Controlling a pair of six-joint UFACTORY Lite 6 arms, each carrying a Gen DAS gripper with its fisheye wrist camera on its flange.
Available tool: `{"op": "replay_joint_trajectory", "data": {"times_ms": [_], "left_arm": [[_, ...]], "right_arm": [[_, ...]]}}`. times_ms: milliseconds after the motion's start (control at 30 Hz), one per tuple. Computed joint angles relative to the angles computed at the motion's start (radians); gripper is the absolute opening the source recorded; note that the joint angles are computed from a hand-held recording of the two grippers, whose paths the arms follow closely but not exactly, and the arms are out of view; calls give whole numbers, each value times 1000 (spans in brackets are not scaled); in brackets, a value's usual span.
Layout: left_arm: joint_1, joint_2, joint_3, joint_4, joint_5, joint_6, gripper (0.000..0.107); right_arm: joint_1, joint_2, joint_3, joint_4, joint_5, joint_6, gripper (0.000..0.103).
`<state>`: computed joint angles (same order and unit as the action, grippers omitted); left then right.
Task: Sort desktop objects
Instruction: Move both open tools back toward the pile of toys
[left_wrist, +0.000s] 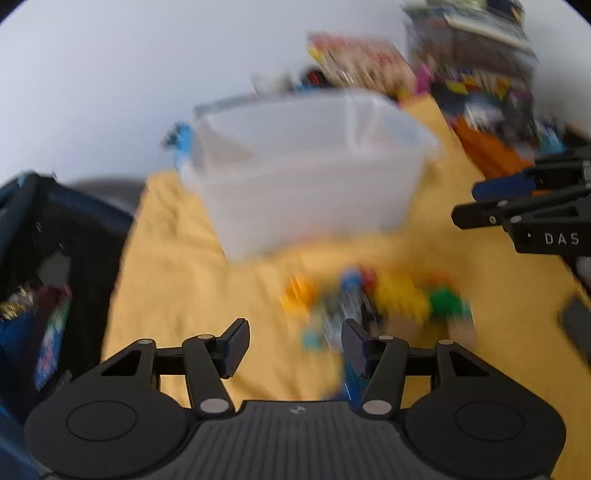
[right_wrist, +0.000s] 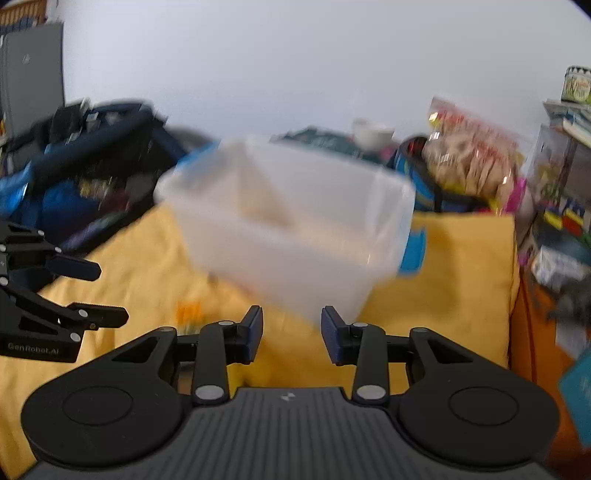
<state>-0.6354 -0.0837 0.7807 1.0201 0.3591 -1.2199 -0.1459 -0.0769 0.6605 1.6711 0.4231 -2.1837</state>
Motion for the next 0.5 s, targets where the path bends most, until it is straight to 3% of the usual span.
{"op": "replay_joint_trajectory", "data": {"times_ms": [167, 333, 433, 500], "left_arm": [[-102, 3, -106, 0, -5, -94, 59], [-115, 48, -77, 36, -44, -126, 59], [-107, 104, -23, 116, -78, -177, 59], [-95, 160, 29, 177, -106, -195, 59]], "right_arm": [[-27, -22, -181, 34, 5, -138, 39], [46, 92, -219, 387, -36, -513, 40], [66, 159, -209, 559, -4, -692, 50], [61, 215, -182, 571, 17, -738, 53]]}}
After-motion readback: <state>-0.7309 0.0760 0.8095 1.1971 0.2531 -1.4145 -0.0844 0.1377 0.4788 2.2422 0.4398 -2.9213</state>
